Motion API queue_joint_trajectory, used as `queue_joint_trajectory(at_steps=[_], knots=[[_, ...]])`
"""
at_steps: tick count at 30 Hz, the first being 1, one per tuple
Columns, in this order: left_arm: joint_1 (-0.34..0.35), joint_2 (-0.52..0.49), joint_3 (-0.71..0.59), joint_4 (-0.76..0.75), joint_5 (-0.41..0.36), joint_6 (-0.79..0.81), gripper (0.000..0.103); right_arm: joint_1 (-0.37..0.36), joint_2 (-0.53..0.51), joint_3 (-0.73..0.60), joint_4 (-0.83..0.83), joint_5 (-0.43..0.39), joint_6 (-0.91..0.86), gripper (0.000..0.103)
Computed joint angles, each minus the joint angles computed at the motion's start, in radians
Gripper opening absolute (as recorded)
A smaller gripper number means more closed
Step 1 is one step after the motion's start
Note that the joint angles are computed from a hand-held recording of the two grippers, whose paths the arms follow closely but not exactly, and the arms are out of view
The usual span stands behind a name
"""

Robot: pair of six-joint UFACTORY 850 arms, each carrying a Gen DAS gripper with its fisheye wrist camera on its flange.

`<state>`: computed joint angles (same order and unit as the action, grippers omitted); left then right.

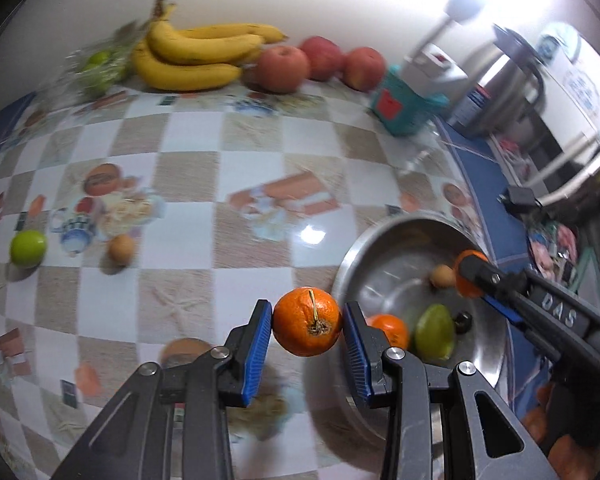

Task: Organize fruits
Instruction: 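Carry both tangerines over the steel basin with both grippers, then open the left gripper to drop its tangerine while the right gripper releases its tangerine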

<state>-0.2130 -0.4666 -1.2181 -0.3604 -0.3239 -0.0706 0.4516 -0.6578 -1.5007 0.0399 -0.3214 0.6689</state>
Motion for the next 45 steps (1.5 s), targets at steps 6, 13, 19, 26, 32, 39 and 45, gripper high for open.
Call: queue_joint_trajectory(at_steps=[6, 13, 19, 26, 32, 39, 45], knots=[[-0.036, -0.02, -0.019, -0.056, 0.004, 0.086, 0.039, -0.027, 0.018, 0.032, 0.024, 0.015, -0.006, 0.039], [-0.057, -0.044, -0.037, 0.043, 0.046, 0.02, 0.039, -0.037, 0.008, 0.036, 0.112, 0.017, -0.087, 0.039], [-0.064, -0.054, -0.044, -0.022, 0.088, 0.108, 0.039, -0.033, -0.007, 0.024, 0.162, 0.015, -0.152, 0.039], [-0.071, -0.076, -0.058, -0.033, 0.112, 0.12, 0.039, -0.033, -0.025, 0.013, 0.246, 0.016, -0.242, 0.039], [-0.068, -0.088, -0.063, -0.076, 0.128, 0.153, 0.039, -0.033, -0.04, 0.0, 0.253, 0.004, -0.253, 0.039], [-0.066, -0.105, -0.072, -0.07, 0.125, 0.137, 0.039, -0.031, -0.061, -0.018, 0.246, -0.018, -0.248, 0.039], [-0.066, -0.106, -0.074, -0.078, 0.122, 0.148, 0.04, -0.029, -0.067, -0.023, 0.225, -0.027, -0.224, 0.039]])
